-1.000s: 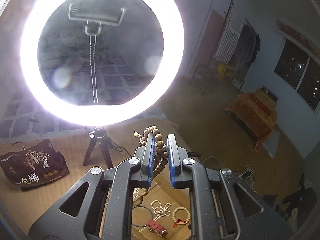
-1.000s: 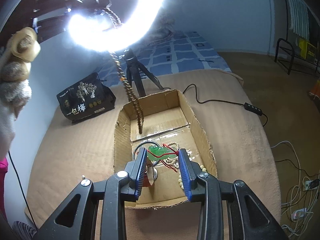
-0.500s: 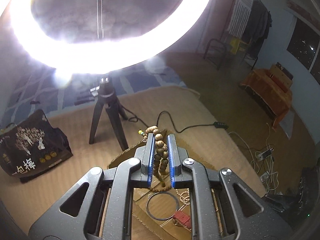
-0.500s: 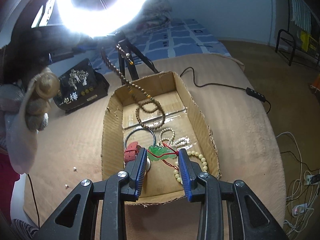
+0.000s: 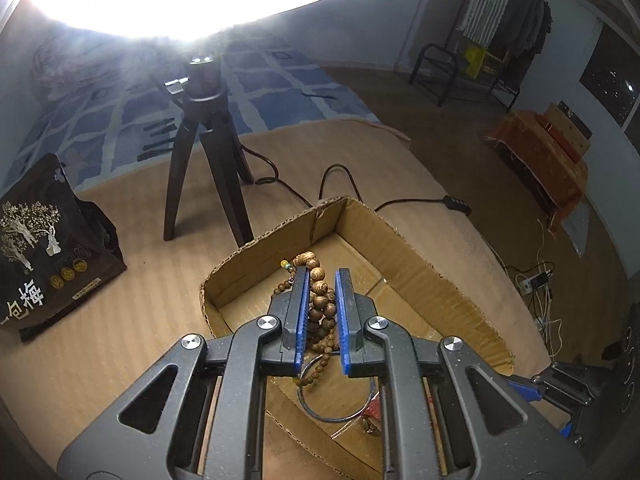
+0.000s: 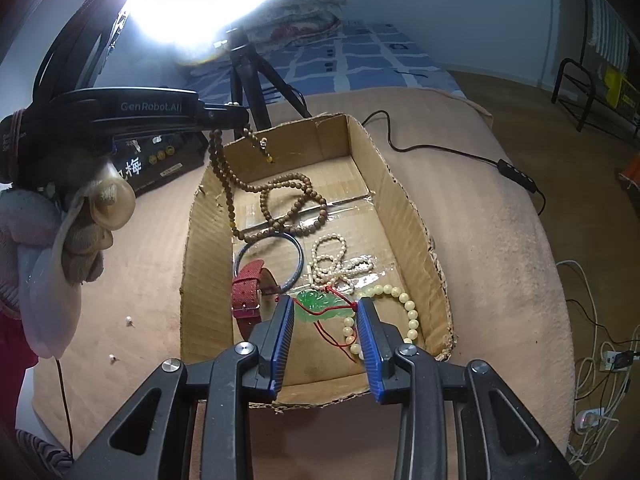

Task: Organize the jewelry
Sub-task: 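Open both tools inside the box and lift them away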

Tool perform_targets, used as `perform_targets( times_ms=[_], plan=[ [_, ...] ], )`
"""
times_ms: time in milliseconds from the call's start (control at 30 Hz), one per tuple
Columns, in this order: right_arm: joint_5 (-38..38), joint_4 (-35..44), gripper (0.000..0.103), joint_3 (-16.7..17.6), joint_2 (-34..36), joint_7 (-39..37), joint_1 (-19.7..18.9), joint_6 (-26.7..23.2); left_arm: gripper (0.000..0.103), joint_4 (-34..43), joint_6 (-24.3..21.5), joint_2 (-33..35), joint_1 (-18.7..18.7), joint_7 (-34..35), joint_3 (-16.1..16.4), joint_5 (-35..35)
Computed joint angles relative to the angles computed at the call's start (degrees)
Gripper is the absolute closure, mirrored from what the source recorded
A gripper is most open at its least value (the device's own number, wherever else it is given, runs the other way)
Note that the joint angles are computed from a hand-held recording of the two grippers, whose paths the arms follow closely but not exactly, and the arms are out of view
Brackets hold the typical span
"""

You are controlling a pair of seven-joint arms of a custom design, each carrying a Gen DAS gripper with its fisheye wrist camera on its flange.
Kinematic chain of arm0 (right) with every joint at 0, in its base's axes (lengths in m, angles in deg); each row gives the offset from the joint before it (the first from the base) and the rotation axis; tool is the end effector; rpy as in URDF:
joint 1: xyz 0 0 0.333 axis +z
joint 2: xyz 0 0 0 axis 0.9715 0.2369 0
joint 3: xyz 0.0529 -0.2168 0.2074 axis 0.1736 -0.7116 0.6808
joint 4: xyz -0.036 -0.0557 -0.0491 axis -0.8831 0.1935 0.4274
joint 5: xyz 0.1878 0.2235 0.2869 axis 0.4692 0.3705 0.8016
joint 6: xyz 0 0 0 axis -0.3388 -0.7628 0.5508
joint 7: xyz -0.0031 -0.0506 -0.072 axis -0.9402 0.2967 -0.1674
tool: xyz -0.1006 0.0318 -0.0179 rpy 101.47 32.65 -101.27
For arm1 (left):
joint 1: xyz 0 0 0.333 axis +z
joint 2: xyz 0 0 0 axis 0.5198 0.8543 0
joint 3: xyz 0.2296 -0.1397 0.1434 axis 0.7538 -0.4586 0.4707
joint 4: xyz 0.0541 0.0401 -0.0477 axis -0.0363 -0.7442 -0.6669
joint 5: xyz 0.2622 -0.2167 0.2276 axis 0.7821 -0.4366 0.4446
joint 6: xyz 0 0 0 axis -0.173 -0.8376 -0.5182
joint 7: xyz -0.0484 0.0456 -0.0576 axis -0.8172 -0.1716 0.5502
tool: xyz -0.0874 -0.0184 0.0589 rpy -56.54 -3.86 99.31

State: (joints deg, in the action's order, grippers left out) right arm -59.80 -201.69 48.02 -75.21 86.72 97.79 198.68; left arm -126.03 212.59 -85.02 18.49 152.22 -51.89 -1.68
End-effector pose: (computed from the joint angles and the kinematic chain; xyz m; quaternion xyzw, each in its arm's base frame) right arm 0.3845 0.2735 0.5664 -0.7405 0.6163 -0.0806 0.2555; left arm 0.4798 -0.1366 0.5824 -0.5878 0.7432 -0.2948 0.1238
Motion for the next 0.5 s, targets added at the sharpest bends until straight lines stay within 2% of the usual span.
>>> perform_targets(
  times_ms=[133,167,200,267,333,500],
  plan=[
    [-0.9,0.16,0.068,0.45,0.24,0.39,-0.19,-0.11,0.092,0.2,-1.38,0.28,-0.23,0.39,0.24,-0.41],
    [-1.11,0.23,0.067,0.49,0.31,0.36,-0.18,-0.2,0.083,0.53,-2.36,0.47,-0.04,0.1,0.12,-0.27],
    [-1.36,0.33,0.063,0.58,0.36,0.44,-0.2,-0.42,0.062,0.71,-3.19,0.45,0.33,-0.62,-0.17,0.14],
    [-2.63,0.25,0.036,1.3,0.02,1.65,-0.67,-0.29,0.049,-0.06,-2.36,-0.21,0.55,-0.9,-0.25,-0.03],
    [-3.15,-0.08,0.03,1.43,-0.55,1.94,-0.59,0.51,0.049,-0.43,-2.42,-0.72,0.54,-0.84,-0.08,-0.1],
    [-3.63,-0.1,0.023,1.63,-1.04,2.53,-0.42,1.02,0.049,-1.25,-2.88,-2.0,0.7,-0.9,0.15,0.47]
  ],
)
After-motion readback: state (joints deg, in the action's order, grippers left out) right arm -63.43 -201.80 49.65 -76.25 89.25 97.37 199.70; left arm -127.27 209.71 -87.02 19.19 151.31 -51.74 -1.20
